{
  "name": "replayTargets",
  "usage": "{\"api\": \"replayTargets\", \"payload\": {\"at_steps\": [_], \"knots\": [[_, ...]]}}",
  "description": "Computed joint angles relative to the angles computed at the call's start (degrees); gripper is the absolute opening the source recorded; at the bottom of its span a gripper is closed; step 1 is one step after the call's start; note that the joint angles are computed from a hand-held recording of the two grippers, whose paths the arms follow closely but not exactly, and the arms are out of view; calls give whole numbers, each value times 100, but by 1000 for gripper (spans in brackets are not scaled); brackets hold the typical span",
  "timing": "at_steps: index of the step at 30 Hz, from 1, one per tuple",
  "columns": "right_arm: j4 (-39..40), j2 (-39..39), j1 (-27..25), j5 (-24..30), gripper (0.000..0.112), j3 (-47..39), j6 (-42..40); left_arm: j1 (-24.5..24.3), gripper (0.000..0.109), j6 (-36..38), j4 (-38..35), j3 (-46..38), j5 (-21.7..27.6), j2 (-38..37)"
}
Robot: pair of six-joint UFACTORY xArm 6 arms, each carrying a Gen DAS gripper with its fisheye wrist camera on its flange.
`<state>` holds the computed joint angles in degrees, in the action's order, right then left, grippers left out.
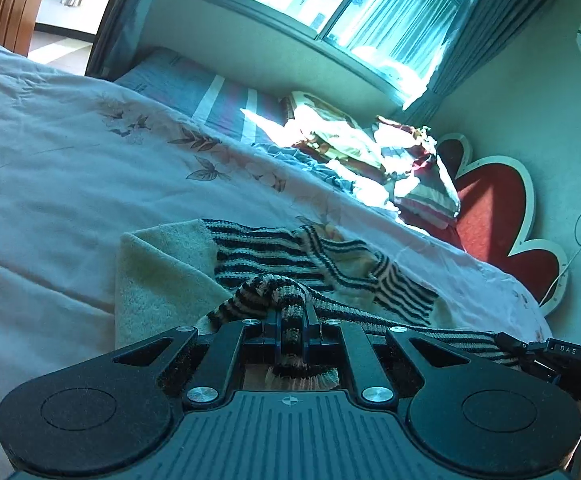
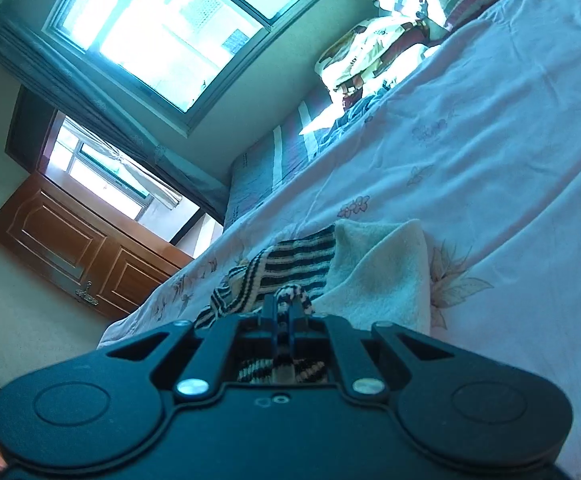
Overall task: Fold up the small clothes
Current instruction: 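Lift the hem with both grippers and fold it toward the collar, then lay the striped hem over the collar with both grippers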
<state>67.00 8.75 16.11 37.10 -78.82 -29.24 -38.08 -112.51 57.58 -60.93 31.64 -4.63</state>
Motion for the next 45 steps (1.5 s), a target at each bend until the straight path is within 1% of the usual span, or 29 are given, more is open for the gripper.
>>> {"api": "replayTargets", "payload": {"at_steps": [5, 9, 10, 11, 12, 13, 14, 15, 17, 18, 19, 21, 22, 25, 27, 28, 29, 30, 32, 33, 34, 35, 36, 38, 39, 41, 43, 44, 45], "knots": [[-210, 725, 16, 84, 6, -580, 292, 357, 9, 527, -482, -248, -462, 527], [-287, 1107, 34, 155, 8, -932, 369, 606, 10, 537, -476, -356, -864, 815], [-240, 1158, 25, 178, 9, -984, 348, 651, 15, 471, -410, -355, -978, 851], [-158, 1223, 21, 162, 12, -1054, 326, 703, 25, 224, -159, -354, -1096, 881], [-87, 1234, 32, 72, 18, -1058, 299, 742, 61, -246, 277, -345, -1167, 878], [-50, 1237, 53, -75, 28, -1054, 298, 734, 93, -813, 811, -349, -1126, 855], [12, 1229, 76, -218, 30, -1035, 254, 674, 101, -1209, 1217, -370, -908, 816], [174, 1227, 65, -264, 32, -1040, 123, 611, 102, -1366, 1432, -414, -693, 808], [345, 1224, 37, -290, 32, -1052, -47, 635, 99, -1317, 1447, -394, -722, 773], [480, 1215, 21, -400, 32, -1061, -247, 659, 90, -1186, 1369, -363, -740, 744], [585, 1153, 9, -457, 32, -1013, -413, 658, 80, -895, 1172, -349, -706, 727], [570, 1099, -47, -357, 32, -1021, -599, 672, 73, 23, 563, -332, -611, 710], [398, 1085, -59, -291, 32, -1039, -645, 662, 70, 510, 246, -361, -513, 727], [-425, 1136, -7, -125, 31, -1194, -538, 639, 70, 1949, -577, -565, -322, 867], [-1006, 1183, 68, -23, 30, -1304, -410, 612, 69, 2648, -989, -779, -183, 1028], [-1265, 1199, 115, 2, 29, -1341, -362, 613, 58, 2977, -1216, -863, -167, 1100], [-1431, 1245, 141, 52, 29, -1415, -391, 594, 49, 3335, -1523, -1002, -18, 1200], [-1624, 1286, 180, 77, 28, -1467, -370, 587, 35, 3562, -1765, -1099, 52, 1282], [-2069, 1382, 247, 159, 26, -1582, -284, 555, 35, 3623, -1791, -1182, 152, 1340], [-2312, 1377, 313, 144, 23, -1579, -253, 511, 32, 3662, -1749, -1235, 258, 1370], [-2454, 1381, 362, 79, 20, -1571, -292, 468, 17, 3664, -1635, -1274, 346, 1386], [-2575, 1367, 425, -37, 9, -1530, -397, 461, 6, 3608, -1525, -1235, 287, 1367], [-2689, 1338, 497, -211, 6, -1470, -486, 441, 6, 3438, -1370, -1209, 300, 1346], [-2874, 1207, 623, -614, 6, -1258, -633, 311, 5, 2926, -723, -1210, 538, 1304], [-2810, 1129, 688, -894, 6, -1126, -840, 235, 5, 2510, -252, -1142, 617, 1226], [-2335, 954, 763, -1301, 6, -909, -1370, 103, 5, 1757, 529, -1043, 857, 1080], [-2082, 938, 792, -1562, 6, -921, -1618, 34, 5, 1412, 860, -1003, 1072, 996], [-1927, 932, 800, -1651, 6, -923, -1745, 35, 5, 1336, 917, -981, 1096, 968], [-2012, 965, 799, -1740, 6, -954, -1675, 62, 5, 1392, 823, -1027, 1141, 996]]}}
